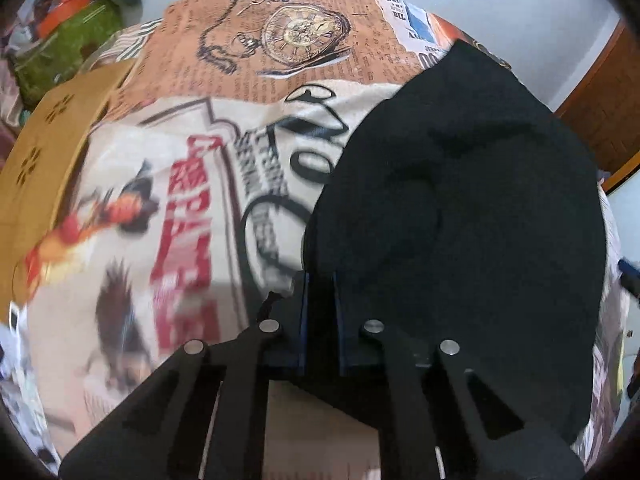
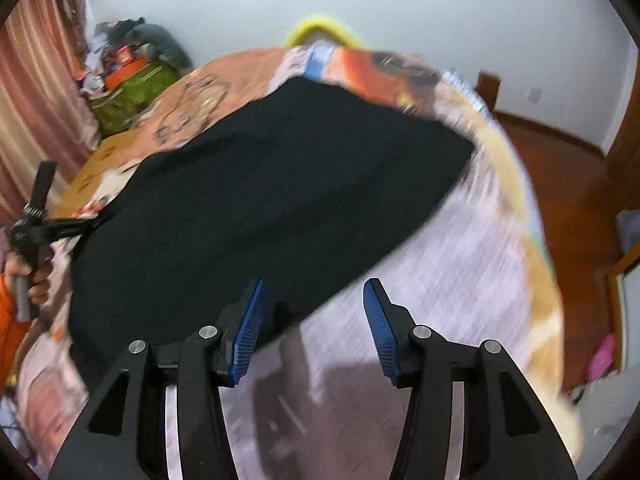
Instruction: Fold small clothes
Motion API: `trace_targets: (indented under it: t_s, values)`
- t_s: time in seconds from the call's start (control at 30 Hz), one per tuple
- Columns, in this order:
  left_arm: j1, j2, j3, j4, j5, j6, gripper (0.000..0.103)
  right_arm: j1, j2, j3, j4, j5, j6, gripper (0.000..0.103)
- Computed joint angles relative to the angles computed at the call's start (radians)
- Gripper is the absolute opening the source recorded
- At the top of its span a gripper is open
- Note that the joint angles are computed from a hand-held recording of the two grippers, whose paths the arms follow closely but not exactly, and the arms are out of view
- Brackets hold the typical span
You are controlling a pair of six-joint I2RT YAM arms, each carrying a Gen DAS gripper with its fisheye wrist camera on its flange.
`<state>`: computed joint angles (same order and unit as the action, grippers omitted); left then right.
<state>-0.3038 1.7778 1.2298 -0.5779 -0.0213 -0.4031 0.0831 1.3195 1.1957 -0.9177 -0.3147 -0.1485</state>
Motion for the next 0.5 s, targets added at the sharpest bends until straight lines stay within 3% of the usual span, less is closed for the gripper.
trace_targets:
  t_s: [0.13,0.3,0.4,0.5]
  values:
    - [-0.040,-0.127,-0.101,-0.049,0.006,-0.044,0.010,0.024,-0.102,-0.123,-0.016,-0.022,0.050,0.048]
    - [-0.178,-0.292,-0.250,-0.100,-0.001,-0.119,0.010,-0.032,-0.135,-0.148,-0.098,-0.128,0.083,0.048]
    - [-0.290,-0.396,-0.329,-0.096,-0.036,-0.220,0.010,-0.047,-0.177,-0.152,-0.109,-0.127,0.074,0.048]
    - [-0.345,-0.467,-0.383,-0.061,0.000,-0.316,0.010,-0.055,-0.172,-0.159,-0.138,-0.158,0.073,0.048]
